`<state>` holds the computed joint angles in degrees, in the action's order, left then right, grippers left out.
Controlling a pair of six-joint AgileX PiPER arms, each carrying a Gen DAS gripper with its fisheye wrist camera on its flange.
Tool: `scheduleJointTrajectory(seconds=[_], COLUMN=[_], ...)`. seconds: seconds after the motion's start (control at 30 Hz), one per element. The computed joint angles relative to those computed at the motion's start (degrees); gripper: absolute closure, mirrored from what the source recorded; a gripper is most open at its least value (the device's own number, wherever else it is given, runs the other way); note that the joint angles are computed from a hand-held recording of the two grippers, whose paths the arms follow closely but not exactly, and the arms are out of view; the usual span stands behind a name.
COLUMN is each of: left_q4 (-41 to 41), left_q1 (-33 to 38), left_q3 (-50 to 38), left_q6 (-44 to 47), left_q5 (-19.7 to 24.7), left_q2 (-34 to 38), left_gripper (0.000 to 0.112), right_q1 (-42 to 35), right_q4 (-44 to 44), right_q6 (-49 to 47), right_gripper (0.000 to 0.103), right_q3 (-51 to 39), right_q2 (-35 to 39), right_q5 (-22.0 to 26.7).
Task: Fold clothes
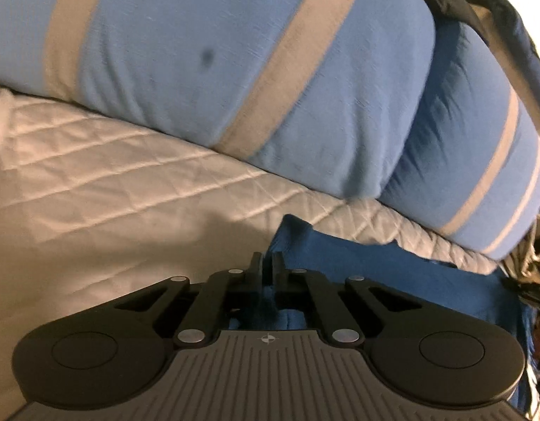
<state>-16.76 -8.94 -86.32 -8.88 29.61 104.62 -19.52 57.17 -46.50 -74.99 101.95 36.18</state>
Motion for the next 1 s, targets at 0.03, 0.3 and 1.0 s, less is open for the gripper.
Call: scheduleJointTrajectory(seconds=[0.03, 0.3, 1.0], left_q4=[3.5, 15.6, -13.1], left_q1=[-0.6, -2.3, -0.5], left_q3=[-0.4, 3.9, 39.9], left_q6=[-3.2, -13.9, 11.8], left_q5=[0.6, 4.8, 7.4], left_q2=[-0.1, -6.7, -38.4], left_gripper=[0.107, 0.068, 0.097], right_q1=[0.2, 3.2, -31.6], right_q4=[0.1, -10.0, -7.7], right_q6=[0.0, 1.0, -21.0], right_gripper=[0.087, 0.026, 0.046], right_q3=[0.1, 4.2, 28.2], right_q2=[0.0, -7.3, -26.6], right_q5=[0.0, -3.7, 33.0])
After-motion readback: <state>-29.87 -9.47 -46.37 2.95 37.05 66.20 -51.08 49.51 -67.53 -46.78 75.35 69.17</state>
